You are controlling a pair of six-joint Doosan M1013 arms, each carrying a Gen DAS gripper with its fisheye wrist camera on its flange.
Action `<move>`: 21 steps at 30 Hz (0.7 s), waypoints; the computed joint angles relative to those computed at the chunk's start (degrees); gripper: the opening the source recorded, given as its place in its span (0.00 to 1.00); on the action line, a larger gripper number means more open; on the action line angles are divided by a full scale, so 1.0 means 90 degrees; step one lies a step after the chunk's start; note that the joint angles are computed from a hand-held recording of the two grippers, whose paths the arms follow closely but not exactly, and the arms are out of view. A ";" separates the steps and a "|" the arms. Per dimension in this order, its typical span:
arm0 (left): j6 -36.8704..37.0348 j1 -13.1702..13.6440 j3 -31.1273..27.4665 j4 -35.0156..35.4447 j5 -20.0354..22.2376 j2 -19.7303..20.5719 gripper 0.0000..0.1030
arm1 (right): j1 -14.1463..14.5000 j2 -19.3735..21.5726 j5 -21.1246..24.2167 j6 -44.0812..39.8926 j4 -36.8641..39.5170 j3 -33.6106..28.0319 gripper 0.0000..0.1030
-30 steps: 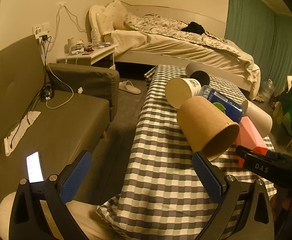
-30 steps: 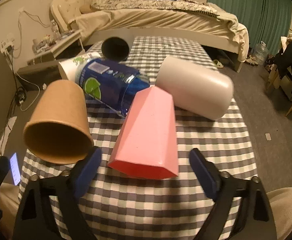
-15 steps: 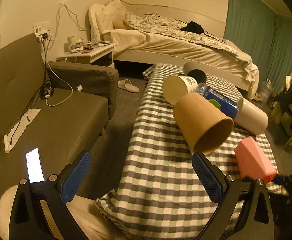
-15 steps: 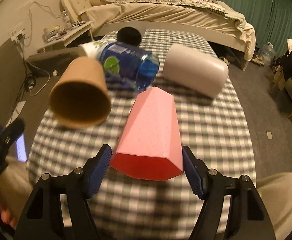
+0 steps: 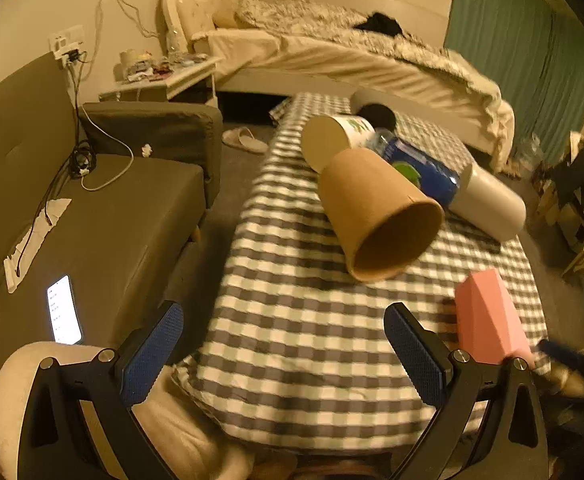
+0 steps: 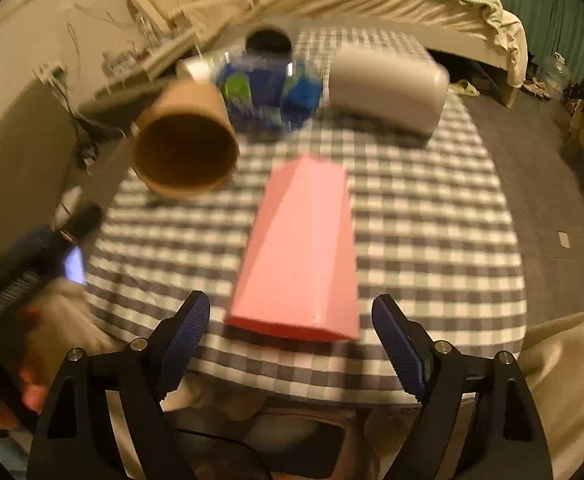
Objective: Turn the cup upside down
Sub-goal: 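Close the left tool on the pink cup's rim and lift it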
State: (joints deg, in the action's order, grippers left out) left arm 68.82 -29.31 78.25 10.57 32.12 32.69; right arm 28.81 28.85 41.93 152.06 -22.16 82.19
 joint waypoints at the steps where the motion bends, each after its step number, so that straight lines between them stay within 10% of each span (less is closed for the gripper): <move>1: 0.0112 -0.0027 -0.0069 -0.0073 0.0156 0.0021 1.00 | -0.0020 -0.0065 -0.0038 0.0042 -0.0099 0.0044 0.87; 21: 0.1669 -0.0633 -0.2545 -0.1637 0.2972 0.1331 0.94 | -0.0849 -0.0654 0.0070 0.0571 -0.0461 0.1006 0.87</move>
State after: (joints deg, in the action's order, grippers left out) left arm 83.85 -35.01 55.35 -4.16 58.87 44.66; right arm 21.17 22.96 42.56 157.20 -26.31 91.25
